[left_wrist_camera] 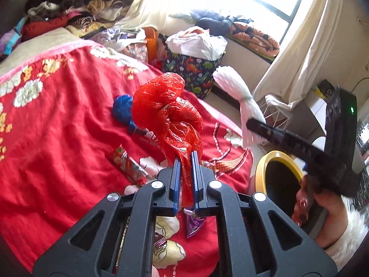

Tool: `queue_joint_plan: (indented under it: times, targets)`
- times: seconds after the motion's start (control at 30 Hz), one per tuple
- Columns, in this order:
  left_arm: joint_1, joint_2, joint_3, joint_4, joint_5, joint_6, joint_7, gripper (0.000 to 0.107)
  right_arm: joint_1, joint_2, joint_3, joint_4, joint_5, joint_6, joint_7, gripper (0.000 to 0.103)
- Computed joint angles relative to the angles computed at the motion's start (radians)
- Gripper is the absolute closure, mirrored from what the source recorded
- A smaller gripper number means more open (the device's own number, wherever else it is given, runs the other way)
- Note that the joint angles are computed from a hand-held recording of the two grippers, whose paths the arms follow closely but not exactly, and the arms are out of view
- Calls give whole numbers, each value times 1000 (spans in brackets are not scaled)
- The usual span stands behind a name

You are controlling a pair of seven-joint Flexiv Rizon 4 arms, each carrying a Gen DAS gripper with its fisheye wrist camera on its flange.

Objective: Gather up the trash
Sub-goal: 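Grasp the red plastic bag with the left tool while the right tool grasps white netting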

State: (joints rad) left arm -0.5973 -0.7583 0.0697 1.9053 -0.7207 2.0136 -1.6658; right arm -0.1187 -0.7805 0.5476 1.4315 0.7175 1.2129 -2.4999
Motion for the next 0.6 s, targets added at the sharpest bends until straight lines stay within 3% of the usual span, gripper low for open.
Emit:
queue_joint_plan:
  times: [0.27,0.6]
  targets:
    - [-29,8,4,-10,-14,27,27,102,-67,67,33,76,80,13,-74,85]
    - [-43,17,-18,-30,-35,56,90,102,-104,141,10,134,203,23,-170,85]
